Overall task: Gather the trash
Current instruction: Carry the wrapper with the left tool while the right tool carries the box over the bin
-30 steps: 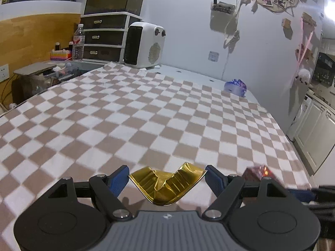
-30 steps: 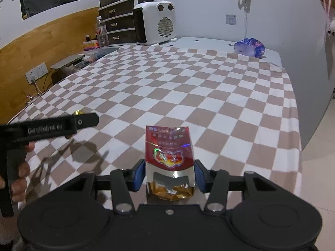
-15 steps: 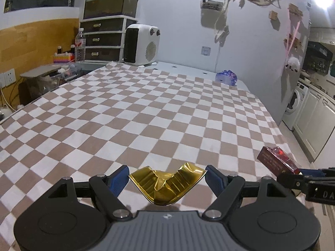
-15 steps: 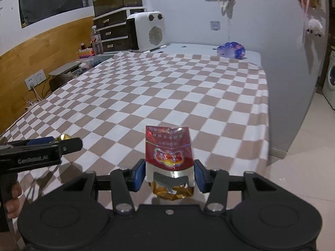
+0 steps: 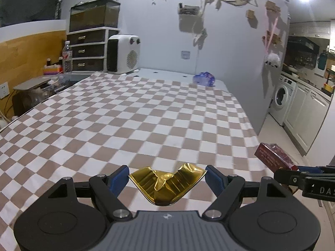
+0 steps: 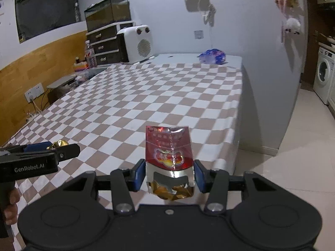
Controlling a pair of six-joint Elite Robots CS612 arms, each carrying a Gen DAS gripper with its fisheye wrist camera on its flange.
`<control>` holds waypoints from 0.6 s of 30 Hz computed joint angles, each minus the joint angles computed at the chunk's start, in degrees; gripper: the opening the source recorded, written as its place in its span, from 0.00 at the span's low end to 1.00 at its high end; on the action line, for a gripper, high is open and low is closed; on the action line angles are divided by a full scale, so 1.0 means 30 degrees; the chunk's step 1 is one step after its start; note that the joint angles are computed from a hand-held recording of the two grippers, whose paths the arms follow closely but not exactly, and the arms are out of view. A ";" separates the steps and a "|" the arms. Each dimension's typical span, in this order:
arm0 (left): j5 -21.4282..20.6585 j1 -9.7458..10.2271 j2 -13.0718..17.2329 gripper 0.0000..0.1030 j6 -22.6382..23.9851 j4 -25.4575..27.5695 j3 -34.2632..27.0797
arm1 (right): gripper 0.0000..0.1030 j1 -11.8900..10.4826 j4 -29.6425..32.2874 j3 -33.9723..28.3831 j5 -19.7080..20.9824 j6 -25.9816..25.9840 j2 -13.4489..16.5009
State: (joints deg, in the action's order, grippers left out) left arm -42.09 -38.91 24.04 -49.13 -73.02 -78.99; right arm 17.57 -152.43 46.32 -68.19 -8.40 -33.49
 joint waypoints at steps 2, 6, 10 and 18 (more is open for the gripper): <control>-0.0024 -0.0145 -0.0168 0.77 0.0256 -0.0394 0.0398 | 0.48 -0.0187 -0.0388 0.0522 0.0018 0.0161 -0.0275; -0.0179 -0.0420 -0.0493 0.77 0.0877 -0.1410 0.1270 | 0.48 -0.0572 -0.0983 0.1472 0.0009 0.0386 -0.0758; -0.0447 -0.0674 -0.0903 0.77 0.1584 -0.2497 0.2415 | 0.48 -0.1030 -0.1634 0.2383 -0.0038 0.0641 -0.1207; -0.1457 -0.1080 -0.1892 0.77 0.2909 -0.4630 0.5110 | 0.48 -0.1942 -0.2551 0.3635 -0.0539 0.1398 -0.1754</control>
